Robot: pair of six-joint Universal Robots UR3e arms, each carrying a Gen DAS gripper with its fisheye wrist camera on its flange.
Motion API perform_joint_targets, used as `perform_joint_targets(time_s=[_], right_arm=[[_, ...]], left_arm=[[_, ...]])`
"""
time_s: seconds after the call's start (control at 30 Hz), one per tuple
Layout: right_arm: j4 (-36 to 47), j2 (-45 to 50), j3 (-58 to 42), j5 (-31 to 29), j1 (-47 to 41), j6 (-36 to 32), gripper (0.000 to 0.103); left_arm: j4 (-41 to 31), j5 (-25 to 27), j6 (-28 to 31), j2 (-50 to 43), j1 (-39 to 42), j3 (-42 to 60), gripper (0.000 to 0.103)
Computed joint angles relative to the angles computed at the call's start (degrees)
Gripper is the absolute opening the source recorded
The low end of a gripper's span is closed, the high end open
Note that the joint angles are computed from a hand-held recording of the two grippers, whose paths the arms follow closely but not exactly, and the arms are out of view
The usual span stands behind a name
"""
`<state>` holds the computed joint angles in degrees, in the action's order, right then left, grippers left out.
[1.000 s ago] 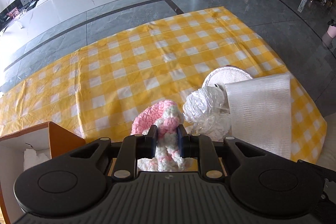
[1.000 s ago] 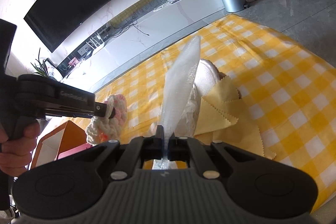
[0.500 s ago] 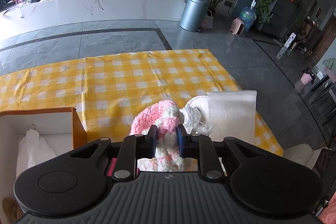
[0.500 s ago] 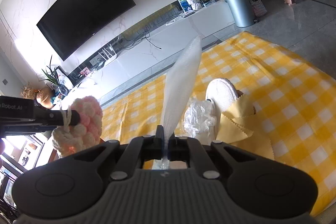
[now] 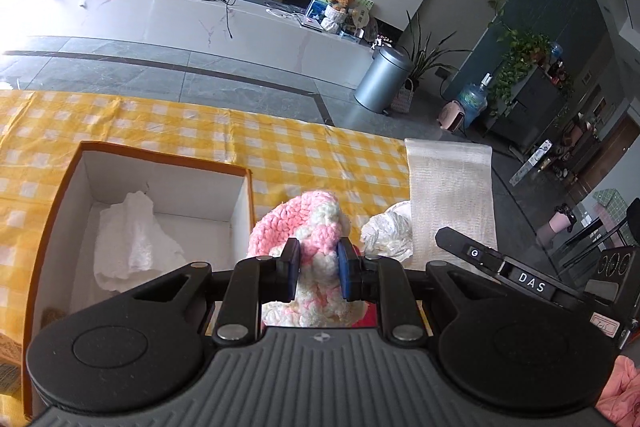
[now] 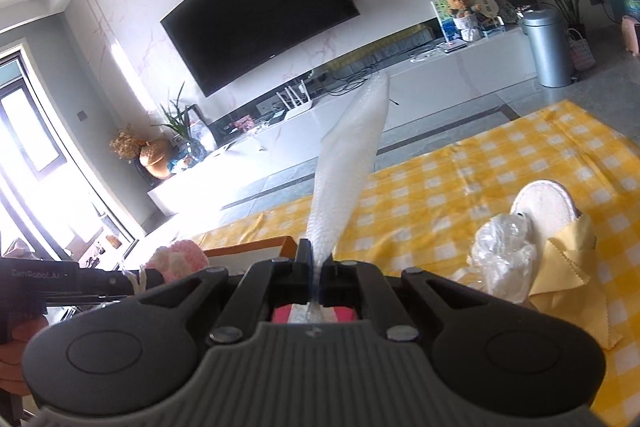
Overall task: Organize soft objects
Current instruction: 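Carry both items to the box and release the bubble wrap from the right tool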
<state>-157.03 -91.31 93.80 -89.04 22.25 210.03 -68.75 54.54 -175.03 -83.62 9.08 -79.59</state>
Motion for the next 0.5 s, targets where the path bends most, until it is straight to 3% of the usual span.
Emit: perform_joint_targets(time_s=[0.37, 0.5], right_arm=[[10.82, 19.31, -23.89, -6.82, 12.47, -4.48, 0.000], [15.76, 25.51, -32.19, -8.14, 15.02, -6.85, 0.000]], left_arm=[[-0.76, -7.78, 7.03, 10.37, 16.78, -12.61, 0.022], [-6.50, -11.45, 16.17, 11.31, 20.94, -13.91, 0.022]])
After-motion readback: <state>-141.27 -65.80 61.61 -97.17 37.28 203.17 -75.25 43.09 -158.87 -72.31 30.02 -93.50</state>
